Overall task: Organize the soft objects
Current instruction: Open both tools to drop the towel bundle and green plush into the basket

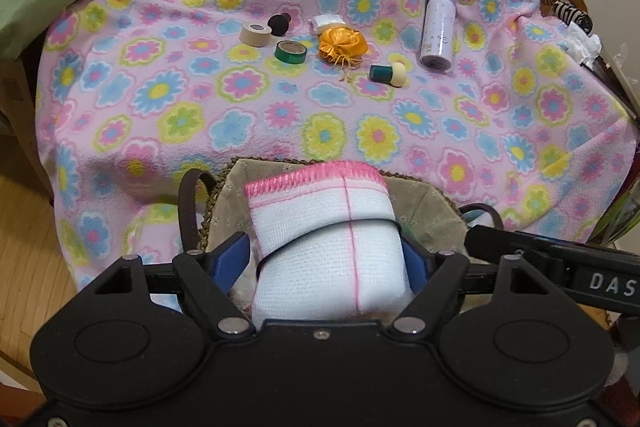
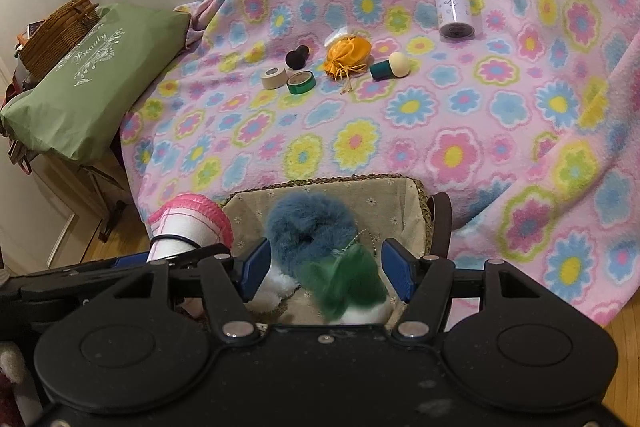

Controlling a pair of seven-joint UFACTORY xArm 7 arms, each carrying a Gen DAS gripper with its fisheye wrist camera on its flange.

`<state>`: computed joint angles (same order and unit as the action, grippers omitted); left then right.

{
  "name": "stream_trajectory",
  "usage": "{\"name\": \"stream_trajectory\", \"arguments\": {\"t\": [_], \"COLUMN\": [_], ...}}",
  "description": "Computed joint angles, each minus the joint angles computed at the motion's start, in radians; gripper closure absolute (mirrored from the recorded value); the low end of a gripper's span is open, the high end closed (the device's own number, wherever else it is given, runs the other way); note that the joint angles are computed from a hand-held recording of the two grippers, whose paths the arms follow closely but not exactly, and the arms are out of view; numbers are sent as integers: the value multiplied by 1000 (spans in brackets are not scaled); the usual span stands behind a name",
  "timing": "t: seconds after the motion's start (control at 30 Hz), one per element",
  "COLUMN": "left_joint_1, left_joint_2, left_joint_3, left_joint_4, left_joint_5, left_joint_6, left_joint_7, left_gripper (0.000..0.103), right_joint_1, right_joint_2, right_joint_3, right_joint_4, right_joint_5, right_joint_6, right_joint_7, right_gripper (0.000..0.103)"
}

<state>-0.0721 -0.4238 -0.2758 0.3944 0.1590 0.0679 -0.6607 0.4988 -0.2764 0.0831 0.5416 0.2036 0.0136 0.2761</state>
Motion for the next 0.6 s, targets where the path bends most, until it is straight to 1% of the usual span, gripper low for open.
{"name": "stream_trajectory", "arguments": {"t": [0.13, 0.47, 0.6], "left_joint_1": [-29, -31, -26], "left_joint_2": [12, 7, 7], "left_joint_3": [32, 28, 24], "left_joint_4": [4, 4, 4], "left_joint_5": [-19, -22, -20], "left_joint_6": [7, 15, 20], "left_joint_7": [13, 19, 16], "left_gripper": [29, 29, 29], "right_joint_1": [-4, -12, -4], "right_joint_2": [-1, -4, -7], "right_joint_3": [2, 10, 2], "right_joint_4": [-1, -6, -7], "right_joint_5": [-4, -14, -11], "right_joint_6": [-2, -4, -2], "right_joint_7": [5, 25, 25], "right_gripper": [39, 38, 38]}}
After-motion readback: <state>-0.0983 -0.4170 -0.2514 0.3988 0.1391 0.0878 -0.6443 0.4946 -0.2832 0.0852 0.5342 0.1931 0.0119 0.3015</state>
